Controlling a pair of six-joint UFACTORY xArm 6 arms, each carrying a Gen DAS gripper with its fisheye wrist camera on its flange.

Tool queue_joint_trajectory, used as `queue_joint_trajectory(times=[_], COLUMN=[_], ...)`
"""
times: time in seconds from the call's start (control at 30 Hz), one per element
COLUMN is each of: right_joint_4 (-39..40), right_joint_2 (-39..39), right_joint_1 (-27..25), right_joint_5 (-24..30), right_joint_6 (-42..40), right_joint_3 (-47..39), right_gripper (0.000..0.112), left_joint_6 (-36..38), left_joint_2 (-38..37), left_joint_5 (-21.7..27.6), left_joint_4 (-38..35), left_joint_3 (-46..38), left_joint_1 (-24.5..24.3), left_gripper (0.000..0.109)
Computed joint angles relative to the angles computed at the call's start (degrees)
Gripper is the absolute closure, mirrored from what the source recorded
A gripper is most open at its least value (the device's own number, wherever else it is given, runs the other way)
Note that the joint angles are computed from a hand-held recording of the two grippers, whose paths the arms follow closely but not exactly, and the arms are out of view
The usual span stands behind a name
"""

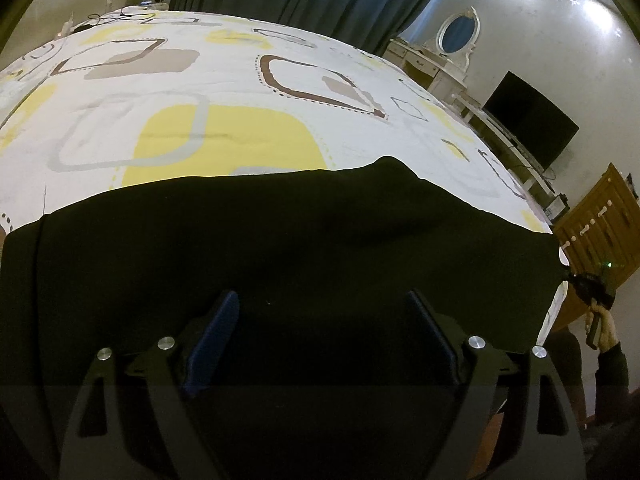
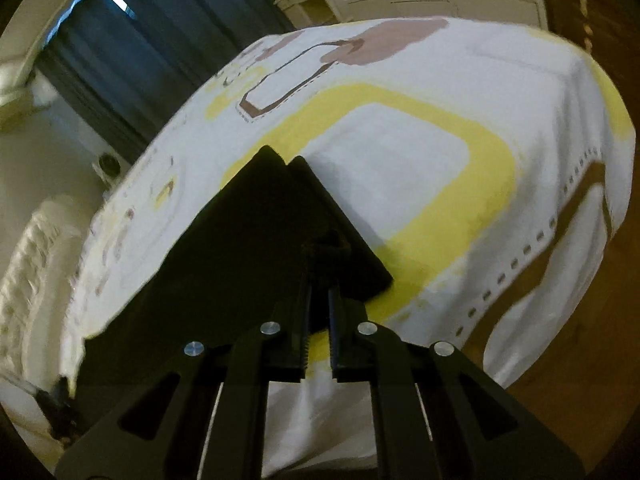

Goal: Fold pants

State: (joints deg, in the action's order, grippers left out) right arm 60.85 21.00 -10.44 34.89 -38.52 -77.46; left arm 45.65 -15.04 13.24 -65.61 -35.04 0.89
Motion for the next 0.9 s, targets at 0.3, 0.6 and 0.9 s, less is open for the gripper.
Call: queue_joint_trajectory(times=[0.3,0.6,0.9], right_joint_4=[-12.3,-7.1,-18.7], right_joint_2=[-5.3,12.7,24.9], right_joint_1=[3.7,3.9,1.5], right_joint_5=[-14.8,10.3,11.1], right_joint_6=[6.4,3.7,19.5], right_joint_3=[2.5,-26.0,-39.4], right_gripper=[0.078,0.060,0.110], left_joint_6=[-1.0,-0.6,-0.7], left_joint_2=[0.3,0.5,0.6], left_joint_5=[-0.5,-1.2,-1.3], left_joint_4=[0.7,0.0,0.2], left_joint_3=[-0.1,-0.2,-0.2], left_joint_1=[-0.3,-0.7,-0.8], left_gripper=[0.023,0.022,0.022])
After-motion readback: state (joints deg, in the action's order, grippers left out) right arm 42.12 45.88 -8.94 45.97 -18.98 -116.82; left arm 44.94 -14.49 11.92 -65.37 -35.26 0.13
